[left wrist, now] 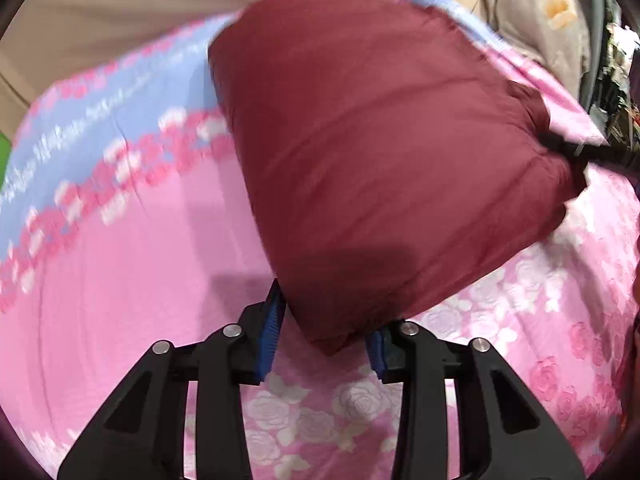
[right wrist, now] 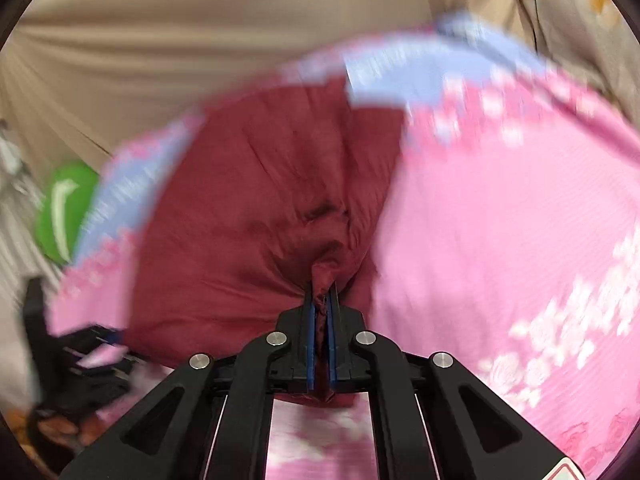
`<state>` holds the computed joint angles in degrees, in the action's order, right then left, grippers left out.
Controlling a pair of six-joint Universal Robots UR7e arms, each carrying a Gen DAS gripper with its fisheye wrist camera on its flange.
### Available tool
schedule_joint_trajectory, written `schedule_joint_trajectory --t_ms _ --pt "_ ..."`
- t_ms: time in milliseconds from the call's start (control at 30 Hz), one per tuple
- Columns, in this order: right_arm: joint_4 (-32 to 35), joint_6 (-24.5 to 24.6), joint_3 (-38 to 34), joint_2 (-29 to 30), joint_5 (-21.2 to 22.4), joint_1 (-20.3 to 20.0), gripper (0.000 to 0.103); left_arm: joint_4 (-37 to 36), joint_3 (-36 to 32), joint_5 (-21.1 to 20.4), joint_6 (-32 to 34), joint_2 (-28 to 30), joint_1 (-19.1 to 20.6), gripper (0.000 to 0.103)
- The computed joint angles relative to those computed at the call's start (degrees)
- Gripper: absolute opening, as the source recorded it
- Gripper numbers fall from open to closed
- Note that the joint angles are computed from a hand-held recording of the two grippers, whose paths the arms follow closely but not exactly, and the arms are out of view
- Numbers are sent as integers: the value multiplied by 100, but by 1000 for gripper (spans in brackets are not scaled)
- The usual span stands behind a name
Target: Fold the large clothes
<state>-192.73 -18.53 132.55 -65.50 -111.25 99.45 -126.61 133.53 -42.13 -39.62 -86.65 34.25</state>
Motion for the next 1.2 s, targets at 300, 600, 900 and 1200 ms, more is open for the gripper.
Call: schedule_joint_trajectory --t_ms 300,600,900,1200 --pt "187 214 5 -418 -320 66 23 497 -57 -285 -135 -1099 -685 36" --pt "-332 -499 -1162 434 -509 859 0 -944 -915 1197 588 584 -263 48" --pt "-364 -804 -1971 1693 -1365 484 0 -1575 -1119 1723 411 1658 260 65" --pt "-1713 -1972 -2146 2415 -1893 584 1 -1794 -1077 1883 372 1917 363 68"
